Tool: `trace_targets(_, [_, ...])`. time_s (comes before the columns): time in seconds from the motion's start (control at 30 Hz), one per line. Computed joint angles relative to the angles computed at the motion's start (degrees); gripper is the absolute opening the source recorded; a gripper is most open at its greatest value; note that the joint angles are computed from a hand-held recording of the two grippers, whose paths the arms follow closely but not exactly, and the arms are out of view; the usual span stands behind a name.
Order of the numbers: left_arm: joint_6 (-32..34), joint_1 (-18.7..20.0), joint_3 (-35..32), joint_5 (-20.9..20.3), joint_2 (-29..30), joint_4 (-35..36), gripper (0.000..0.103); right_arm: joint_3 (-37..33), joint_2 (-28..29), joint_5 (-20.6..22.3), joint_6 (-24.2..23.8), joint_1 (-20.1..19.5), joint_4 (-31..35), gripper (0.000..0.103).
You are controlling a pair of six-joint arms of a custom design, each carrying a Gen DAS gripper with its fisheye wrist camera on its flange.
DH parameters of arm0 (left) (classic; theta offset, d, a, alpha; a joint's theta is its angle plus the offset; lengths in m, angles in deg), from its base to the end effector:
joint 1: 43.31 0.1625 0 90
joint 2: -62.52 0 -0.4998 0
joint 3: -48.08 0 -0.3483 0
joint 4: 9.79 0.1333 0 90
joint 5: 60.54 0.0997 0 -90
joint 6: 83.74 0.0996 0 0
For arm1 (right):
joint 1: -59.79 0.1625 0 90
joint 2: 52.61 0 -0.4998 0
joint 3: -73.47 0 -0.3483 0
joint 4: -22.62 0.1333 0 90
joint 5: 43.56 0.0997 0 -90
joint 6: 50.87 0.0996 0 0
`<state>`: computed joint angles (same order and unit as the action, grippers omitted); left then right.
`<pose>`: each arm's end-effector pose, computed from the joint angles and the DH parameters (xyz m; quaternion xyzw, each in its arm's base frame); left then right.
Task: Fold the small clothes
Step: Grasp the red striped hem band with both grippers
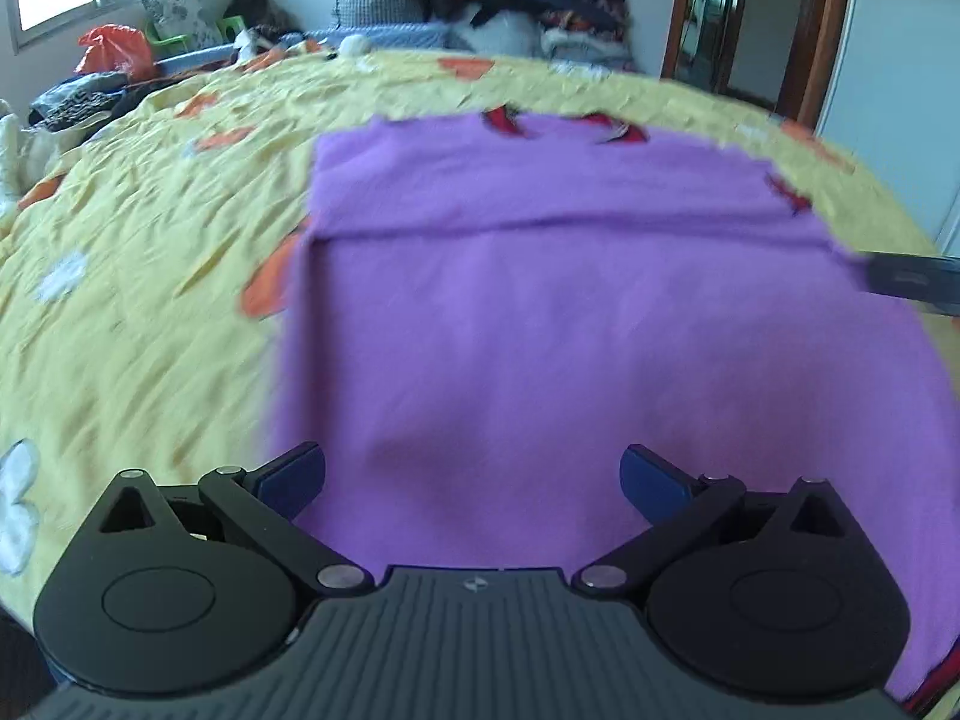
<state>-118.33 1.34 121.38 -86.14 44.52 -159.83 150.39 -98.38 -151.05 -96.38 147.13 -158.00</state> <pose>-0.3956 -0.7045 -0.0041 0.0573 0.8438 -0.3688 0.3856 0.0671 -0.7831 0.3781 0.2433 -0.8265 0.3937 0.3206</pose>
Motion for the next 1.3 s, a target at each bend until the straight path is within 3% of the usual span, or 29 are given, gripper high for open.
trace_targets(0.07, [0.45,0.36,-3.57,0.05,2.14,1.21,0.103,-2.73,4.01,-2.5,-1.18,0.68,-3.96,0.103])
trace_targets(0.13, [-2.23,0.9,-6.36,-0.88,3.43,6.42,0.103,-3.71,4.7,-1.82,2.24,-0.13,1.65,0.103])
trace_targets(0.2, [-0.12,0.53,-4.98,0.61,3.97,4.44,0.103,-2.3,4.04,-1.72,3.22,-1.33,6.1,0.103])
trace_targets(0.3, [3.36,-0.5,3.86,-0.53,1.48,-5.09,0.103,6.56,0.45,-1.24,-3.14,-3.01,-1.38,0.103])
trace_targets(0.37, [2.6,-1.8,11.43,-0.43,-1.03,-9.75,0.103,12.74,-4.23,1.59,-2.1,-5.23,-1.48,0.103])
trace_targets(0.4, [2.7,-2.55,15.24,-0.51,-2.18,-12.54,0.103,16.67,-6.58,3.9,-4.29,-6.47,-3.32,0.103])
trace_targets(0.43, [2.31,-3.34,18.72,-0.63,-3.42,-14.2,0.103,20.51,-9.0,6.27,-7.15,-7.86,-4.88,0.103])
trace_targets(0.53, [-4.0,-5.42,27.07,-1.23,-7.37,-13.38,0.103,27.7,-15.43,7.68,-8.01,-10.44,-4.57,0.103])
trace_targets(0.6, [-3.92,-6.45,31.49,-1.88,-8.99,-15.83,0.103,32.23,-19.17,10.74,-11.89,-12.82,-5.65,0.103])
trace_targets(0.67, [-1.44,-5.72,35.14,-5.91,-10.29,-24.1,0.103,34.24,-22.15,13.06,-11.8,-14.85,-3.84,0.103])
trace_targets(0.7, [-0.11,-5.22,36.47,-7.63,-10.91,-27.47,0.103,34.53,-22.84,11.83,-10.86,-15.04,-3.43,0.103])
trace_targets(0.77, [1.9,-5.23,38.74,-7.41,-11.18,-33.4,0.103,35.39,-23.97,11.68,-9.14,-15.7,-4.91,0.103])
trace_targets(0.87, [9.83,-5.68,41.07,-5.51,-10.18,-41.38,0.103,37.4,-24.41,16.04,-7.87,-17.36,-11.69,0.103])
trace_targets(0.93, [14.98,-5.06,43.13,-9.94,-10.27,-48.0,0.103,37.41,-24.49,19.06,-5.53,-18.62,-13.61,0.103])
trace_targets(1.0, [17.15,-4.43,44.31,-13.44,-9.94,-52.58,0.103,34.89,-24.92,19.96,-1.33,-19.16,-7.67,0.103])
trace_targets(1.1, [14.65,-2.72,44.91,-19.29,-9.7,-54.0,0.103,31.67,-25.35,22.29,5.03,-20.06,0.08,0.103])
trace_targets(1.17, [13.24,-1.46,46.09,-23.79,-9.12,-58.18,0.103,31.19,-25.71,24.89,6.4,-20.89,1.9,0.103])
trace_targets(1.27, [14.4,-1.26,47.81,-26.06,-7.18,-67.52,0.101,31.4,-26.04,27.52,5.37,-21.53,3.79,0.103])
trace_targets(1.3, [14.81,-1.16,48.08,-26.67,-6.8,-69.56,0.096,31.4,-26.05,27.37,4.5,-21.39,4.51,0.103])
